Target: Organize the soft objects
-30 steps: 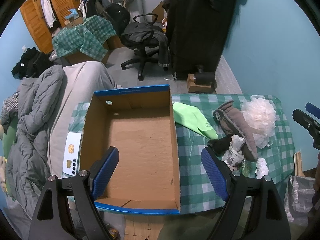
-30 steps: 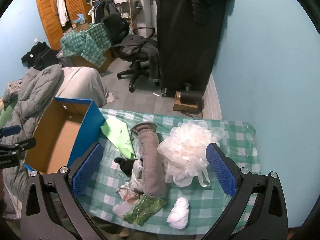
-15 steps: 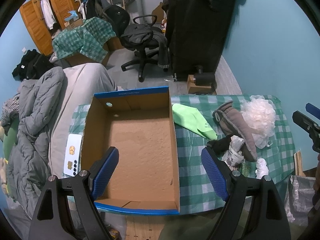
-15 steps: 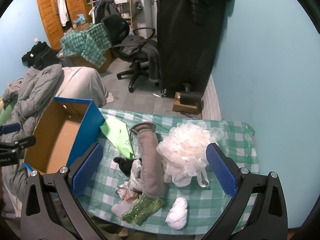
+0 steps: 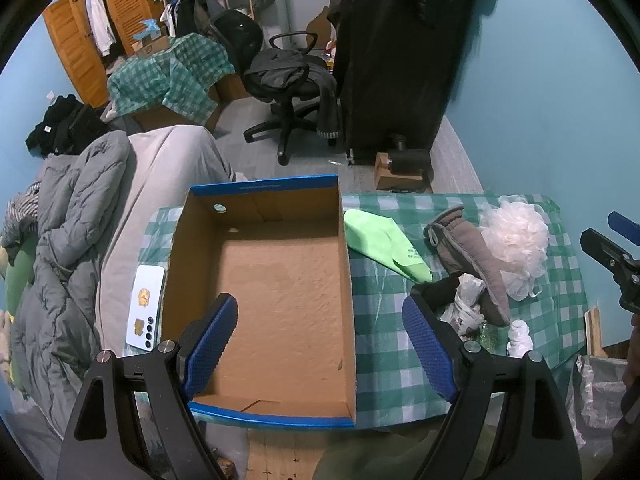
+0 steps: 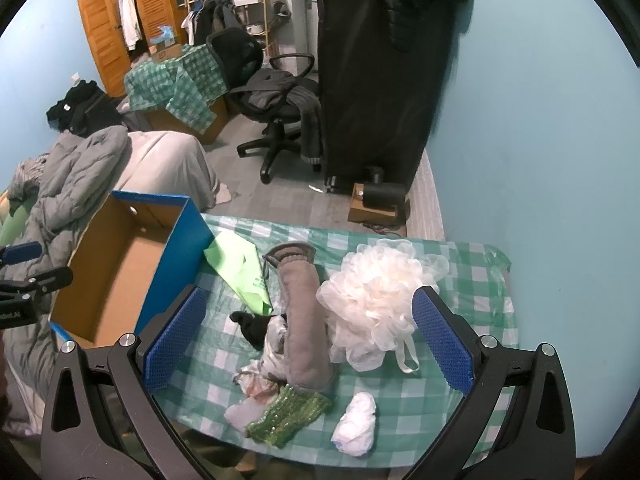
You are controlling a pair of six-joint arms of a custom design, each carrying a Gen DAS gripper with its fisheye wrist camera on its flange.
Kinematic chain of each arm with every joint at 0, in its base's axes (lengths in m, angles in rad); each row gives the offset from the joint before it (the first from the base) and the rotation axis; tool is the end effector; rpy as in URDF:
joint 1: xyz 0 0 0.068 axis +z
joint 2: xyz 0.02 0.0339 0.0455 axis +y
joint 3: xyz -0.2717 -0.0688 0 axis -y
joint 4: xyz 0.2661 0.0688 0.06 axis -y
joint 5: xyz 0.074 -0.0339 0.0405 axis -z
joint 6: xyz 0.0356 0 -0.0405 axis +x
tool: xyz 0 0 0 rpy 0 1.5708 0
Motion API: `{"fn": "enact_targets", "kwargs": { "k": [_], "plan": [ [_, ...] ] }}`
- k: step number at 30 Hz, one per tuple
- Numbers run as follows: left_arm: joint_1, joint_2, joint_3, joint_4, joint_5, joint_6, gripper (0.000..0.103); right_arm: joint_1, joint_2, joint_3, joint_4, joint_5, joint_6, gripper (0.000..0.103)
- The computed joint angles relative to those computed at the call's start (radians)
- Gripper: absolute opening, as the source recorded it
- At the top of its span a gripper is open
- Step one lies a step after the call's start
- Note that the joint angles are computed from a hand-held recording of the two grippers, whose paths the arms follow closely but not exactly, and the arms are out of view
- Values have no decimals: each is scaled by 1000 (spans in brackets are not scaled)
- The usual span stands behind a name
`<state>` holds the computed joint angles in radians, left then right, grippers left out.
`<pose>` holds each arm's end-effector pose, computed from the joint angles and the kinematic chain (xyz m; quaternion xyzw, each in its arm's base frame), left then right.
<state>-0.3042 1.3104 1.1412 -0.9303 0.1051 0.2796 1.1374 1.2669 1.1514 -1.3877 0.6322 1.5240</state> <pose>0.2585 -0.0851 0.2929 0.2912 0.9264 -0.0539 0.2325 0.1102 0.1880 0.2992 0.1928 0.9302 -0.0427 0.3094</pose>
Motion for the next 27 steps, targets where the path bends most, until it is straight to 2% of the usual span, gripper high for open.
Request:
{"fn": "enact_targets", "kwargs": {
  "k": [27],
  "plan": [
    [8, -5, -2, -2, 3, 4, 86, 0, 8, 13, -9, -8, 4, 101]
  ]
}}
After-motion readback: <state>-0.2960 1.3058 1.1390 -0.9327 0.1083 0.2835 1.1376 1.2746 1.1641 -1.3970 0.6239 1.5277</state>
